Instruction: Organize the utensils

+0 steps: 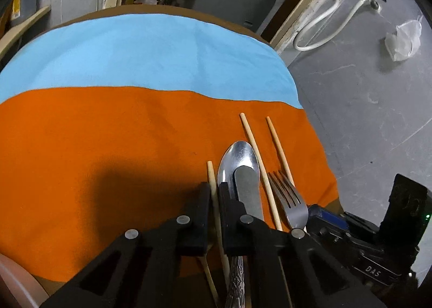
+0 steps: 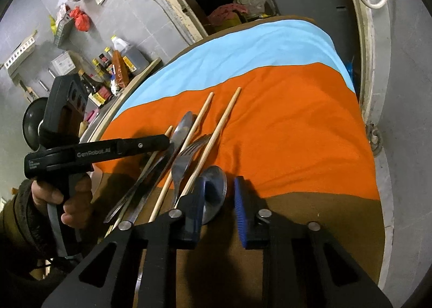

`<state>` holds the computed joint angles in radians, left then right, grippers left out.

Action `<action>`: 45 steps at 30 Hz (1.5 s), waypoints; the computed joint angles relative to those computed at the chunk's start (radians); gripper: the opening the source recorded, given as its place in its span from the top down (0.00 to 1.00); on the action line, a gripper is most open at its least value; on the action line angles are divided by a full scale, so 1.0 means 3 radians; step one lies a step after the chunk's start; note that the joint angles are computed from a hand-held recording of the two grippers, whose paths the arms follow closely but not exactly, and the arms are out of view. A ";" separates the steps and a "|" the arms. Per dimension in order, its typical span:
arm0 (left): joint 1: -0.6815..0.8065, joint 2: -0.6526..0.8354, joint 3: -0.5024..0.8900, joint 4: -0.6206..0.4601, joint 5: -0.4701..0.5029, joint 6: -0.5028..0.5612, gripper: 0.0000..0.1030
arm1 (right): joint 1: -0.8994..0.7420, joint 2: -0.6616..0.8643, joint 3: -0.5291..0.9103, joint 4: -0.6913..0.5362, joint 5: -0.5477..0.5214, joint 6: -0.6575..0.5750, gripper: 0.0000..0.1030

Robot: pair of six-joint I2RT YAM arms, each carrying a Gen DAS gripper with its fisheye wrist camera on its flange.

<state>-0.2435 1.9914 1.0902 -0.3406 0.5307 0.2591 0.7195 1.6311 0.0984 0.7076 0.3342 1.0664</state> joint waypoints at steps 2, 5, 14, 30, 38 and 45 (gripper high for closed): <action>-0.0028 0.0021 0.0050 -0.0060 -0.0047 0.0035 0.93 | 0.0026 -0.0009 0.0031 -0.0080 0.0024 0.0007 0.83; -0.0043 0.0073 0.0160 -0.0181 -0.0079 0.0070 0.93 | 0.0042 -0.0063 0.0152 -0.0346 0.0042 -0.0014 0.82; -0.0038 -0.0029 0.0066 -0.0092 -0.0053 0.0018 0.94 | 0.0044 -0.0369 0.0372 -0.1010 0.0125 -0.0060 0.96; 0.0730 -0.1631 -0.0971 0.0600 0.0706 -0.0421 0.95 | 0.1333 -0.1342 0.1450 -0.3961 0.1915 0.1146 0.98; 0.1347 -0.2093 -0.0779 0.0249 0.1168 -0.0232 0.95 | 0.1647 -0.0667 0.2888 -0.5338 0.2815 0.1470 0.98; 0.2017 -0.1948 -0.0276 0.0062 0.1666 -0.0162 0.95 | 0.1541 -0.0241 0.3735 -0.4626 0.3289 0.0219 0.98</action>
